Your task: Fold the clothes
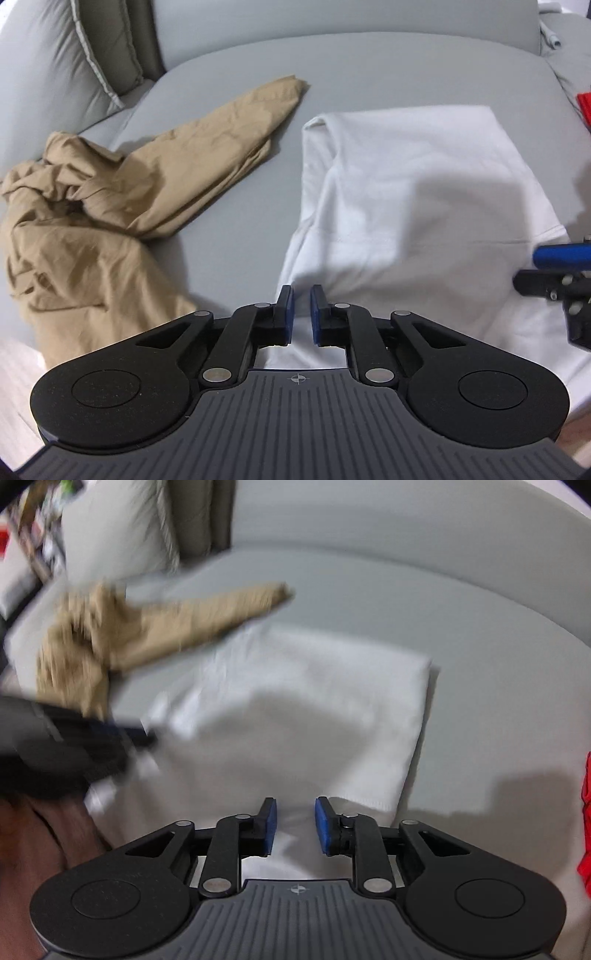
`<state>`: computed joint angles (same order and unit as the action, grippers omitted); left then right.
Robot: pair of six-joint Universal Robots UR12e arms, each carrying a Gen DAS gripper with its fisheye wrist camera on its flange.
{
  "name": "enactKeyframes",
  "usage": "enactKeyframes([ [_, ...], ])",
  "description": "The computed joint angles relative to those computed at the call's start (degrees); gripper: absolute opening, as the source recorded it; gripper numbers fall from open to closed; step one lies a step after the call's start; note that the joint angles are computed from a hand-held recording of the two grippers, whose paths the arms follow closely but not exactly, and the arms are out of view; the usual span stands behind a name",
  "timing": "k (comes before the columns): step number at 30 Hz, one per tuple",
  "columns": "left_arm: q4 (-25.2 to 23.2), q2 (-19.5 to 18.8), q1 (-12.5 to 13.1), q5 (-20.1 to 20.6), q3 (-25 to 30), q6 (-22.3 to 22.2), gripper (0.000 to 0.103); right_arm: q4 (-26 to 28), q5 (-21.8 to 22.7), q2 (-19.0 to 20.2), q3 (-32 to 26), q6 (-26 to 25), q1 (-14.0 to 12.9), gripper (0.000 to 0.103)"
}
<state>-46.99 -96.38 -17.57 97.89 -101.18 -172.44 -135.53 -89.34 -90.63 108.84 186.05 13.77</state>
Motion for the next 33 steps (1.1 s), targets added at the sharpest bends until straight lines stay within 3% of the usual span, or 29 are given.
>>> enactKeyframes([
  [5, -4.8, 1.6, 1.3, 0.1, 0.4, 0.6, 0.015, 8.3, -4.5, -3.4, -1.0, -0.8, -0.1, 0.024],
  [11, -0.1, 6.2, 1.5, -3.9, -3.4, 1.8, 0.02, 5.7, -5.3, -7.1, 1.0, 1.6, 0.6, 0.032],
  [14, 1.8, 7.2, 0.4, -4.2, -4.8, 0.7, 0.024, 3.2, -3.5, -6.6, 1.8, 4.1, 1.5, 0.031],
  [16, 2.9, 7.2, -0.4, -4.4, -5.5, 0.4, 0.024, 2.2, -2.9, -6.5, 2.2, 4.5, 2.1, 0.029],
  [18, 3.8, 6.9, -1.3, -5.1, -5.8, 0.5, 0.024, 2.0, -1.6, -6.4, 2.4, 4.7, 2.6, 0.013],
  [19, 3.8, 6.7, -1.5, -5.5, -5.8, 0.3, 0.024, 2.6, -0.8, -6.5, 2.3, 4.8, 2.6, 0.008],
  [21, 3.3, 6.2, -1.8, -6.2, -5.6, -0.7, 0.024, 4.0, 0.1, -6.6, 2.0, 5.0, 2.7, 0.008],
  [28, 1.5, 5.3, -1.4, -11.1, -4.8, 0.1, 0.024, 2.8, 0.7, -5.9, 1.6, 7.9, 2.9, 0.011],
  [33, -0.1, 4.6, -1.2, -11.9, -4.7, -1.0, 0.024, 2.4, 3.0, -4.8, 2.5, 9.5, 2.2, 0.015],
])
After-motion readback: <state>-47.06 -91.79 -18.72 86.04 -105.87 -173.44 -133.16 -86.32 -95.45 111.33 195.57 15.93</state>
